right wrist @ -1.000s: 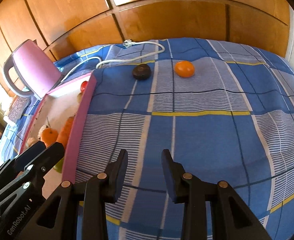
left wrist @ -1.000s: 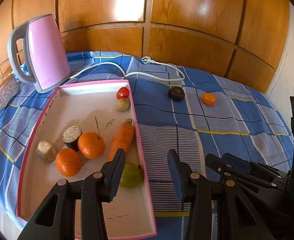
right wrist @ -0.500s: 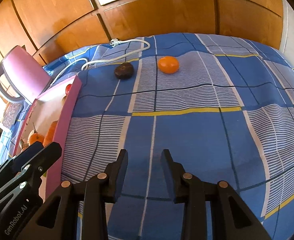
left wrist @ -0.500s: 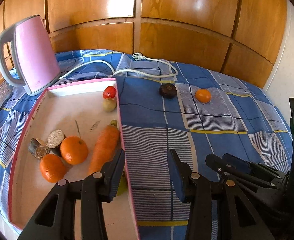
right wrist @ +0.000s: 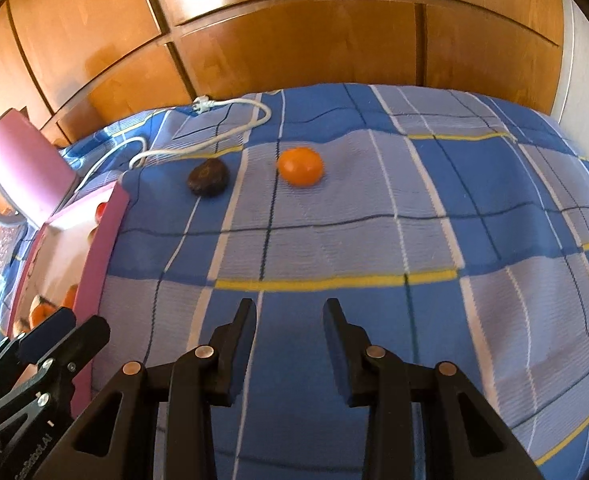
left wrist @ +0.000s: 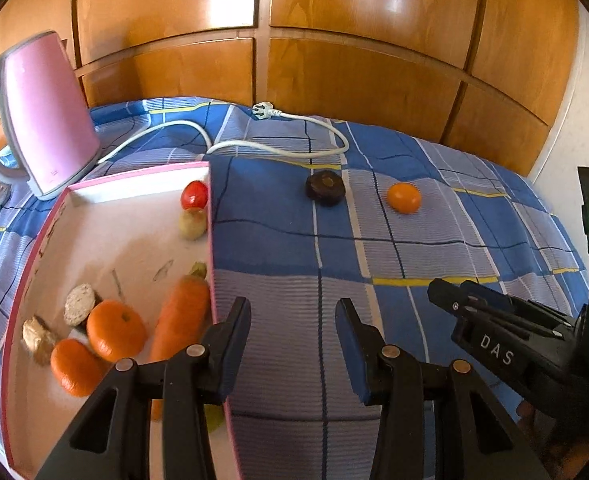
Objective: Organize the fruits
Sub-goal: 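Grasp the dark brown fruit with the left tool while the right tool grasps the mandarin orange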
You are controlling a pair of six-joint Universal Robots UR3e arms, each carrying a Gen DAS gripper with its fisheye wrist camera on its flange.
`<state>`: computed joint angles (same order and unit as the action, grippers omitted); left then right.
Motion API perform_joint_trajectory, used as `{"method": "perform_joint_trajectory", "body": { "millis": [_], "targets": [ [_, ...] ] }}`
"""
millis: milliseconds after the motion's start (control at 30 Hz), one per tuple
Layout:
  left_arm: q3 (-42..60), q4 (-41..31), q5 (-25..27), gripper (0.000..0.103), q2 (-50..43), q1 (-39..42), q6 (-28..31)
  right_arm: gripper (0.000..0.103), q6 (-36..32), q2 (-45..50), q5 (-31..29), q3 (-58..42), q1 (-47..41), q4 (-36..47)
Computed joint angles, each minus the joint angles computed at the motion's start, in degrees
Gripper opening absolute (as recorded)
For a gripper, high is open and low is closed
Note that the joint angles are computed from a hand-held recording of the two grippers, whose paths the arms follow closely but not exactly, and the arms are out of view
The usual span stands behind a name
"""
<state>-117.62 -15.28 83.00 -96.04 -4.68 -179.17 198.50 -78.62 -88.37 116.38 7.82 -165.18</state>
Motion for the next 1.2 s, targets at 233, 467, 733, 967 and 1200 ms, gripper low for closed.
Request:
{"method": "perform_joint_trajectory", "body": {
  "millis": [233,467,733,967,1200],
  "targets": [
    [6.93,-0.89,0.97,0.044,-5.88,-1.53,-1.34,0.035,-1.75,3.31,0.52,-4.90,-2.27,1.55],
    [14.09,-2.93,1.52,0.044,-11.48,-1.90,-2.80,0.035,-3.04,7.94,1.48,-11.65,-3.37,3.17],
    [22.42,-5.34,1.76,0.044,-17.34,-2.28,-3.92,0.035,-3.26,13.57,2.23,-19.29,-4.07,5.35],
    [30.84,-7.47,1.67,0.044,-22.88,-2.62,-5.16,0.037,-3.19,17.09,1.97,-24.54,-4.36,7.00],
    [39.05,-10.02,0.92,0.044,-28.51,-2.92,-6.41,0.039,-4.40,22.97,0.93,-32.50,-3.82,8.96]
  ]
}}
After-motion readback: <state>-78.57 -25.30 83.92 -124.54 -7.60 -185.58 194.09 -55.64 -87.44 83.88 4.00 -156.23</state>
